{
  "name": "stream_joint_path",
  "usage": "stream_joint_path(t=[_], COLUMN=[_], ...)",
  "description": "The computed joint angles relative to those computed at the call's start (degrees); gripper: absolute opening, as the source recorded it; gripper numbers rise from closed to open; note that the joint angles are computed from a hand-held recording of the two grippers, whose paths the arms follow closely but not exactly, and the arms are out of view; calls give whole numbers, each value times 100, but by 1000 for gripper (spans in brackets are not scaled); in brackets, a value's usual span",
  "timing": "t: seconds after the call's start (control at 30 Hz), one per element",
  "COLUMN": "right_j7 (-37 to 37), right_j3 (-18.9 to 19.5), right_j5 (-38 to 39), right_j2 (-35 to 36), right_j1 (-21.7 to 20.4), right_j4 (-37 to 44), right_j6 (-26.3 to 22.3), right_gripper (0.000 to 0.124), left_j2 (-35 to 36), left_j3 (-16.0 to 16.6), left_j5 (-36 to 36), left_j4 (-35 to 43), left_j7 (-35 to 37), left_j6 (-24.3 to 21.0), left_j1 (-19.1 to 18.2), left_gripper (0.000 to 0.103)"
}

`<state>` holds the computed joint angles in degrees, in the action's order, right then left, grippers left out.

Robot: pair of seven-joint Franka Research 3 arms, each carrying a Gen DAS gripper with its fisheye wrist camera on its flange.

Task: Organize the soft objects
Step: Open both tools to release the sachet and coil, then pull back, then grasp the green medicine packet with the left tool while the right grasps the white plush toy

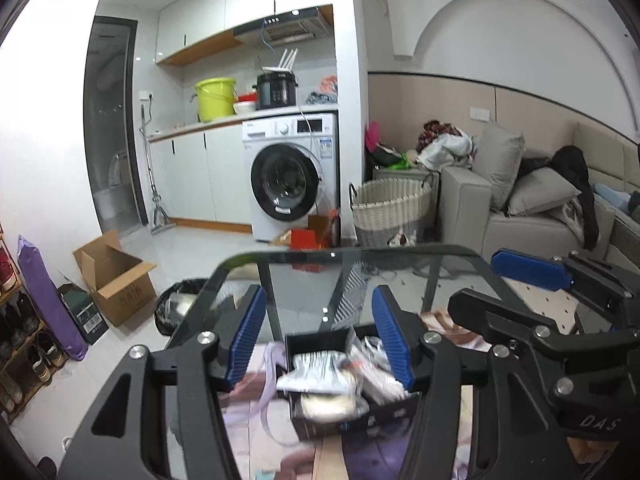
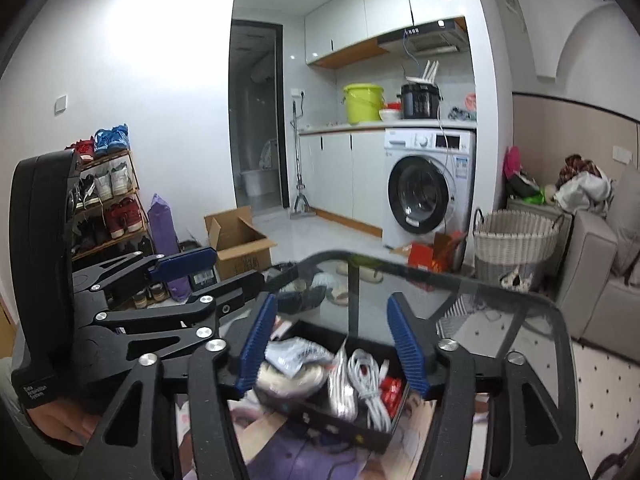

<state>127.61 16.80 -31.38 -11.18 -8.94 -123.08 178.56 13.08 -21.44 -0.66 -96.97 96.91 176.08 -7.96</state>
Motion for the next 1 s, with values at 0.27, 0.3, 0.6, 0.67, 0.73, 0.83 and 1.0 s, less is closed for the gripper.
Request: stream_joint_path(t=[0.27, 0.3, 0.6, 0.67, 0.73, 0.83, 1.0], right_j7=[-1611, -1802, -2908, -3017, -3097, -3159, -3236], right_j3=[-914, -969, -1236, -1293, -1327, -1284, -1262], right_j5=[1954, 2160, 3732, 4061, 4329, 4383, 4600], right_j2=[-402, -405, -252, -185, -140, -139, -133], right_j1=[1420, 1519, 2119, 2197, 2244, 2239, 2318], right_j4=[-560, -604, -790, -824, -871, -977, -1145], right_j6=[-672, -725, -1716, -1900, -2079, -2196, -2312], right_gripper=[80, 80, 80, 80, 80, 80, 80], left_j2=[-475, -511, -764, -802, -779, -809, -989], left_j3=[-572, -459, 125, 269, 405, 510, 654], left_j5=[-1428, -1360, -1562, -1572, -1517, -1572, -1430], left_j4=[-504, -541, -971, -1101, -1102, -1170, -1496], left_j7=[1443, 1384, 1692, 1733, 1699, 1730, 1655], left_j6=[-773, -859, -1896, -1945, -2222, -2533, -2666], left_j1=[550, 459, -36, -162, -275, -353, -431], left_gripper=[79, 79, 79, 79, 79, 79, 79])
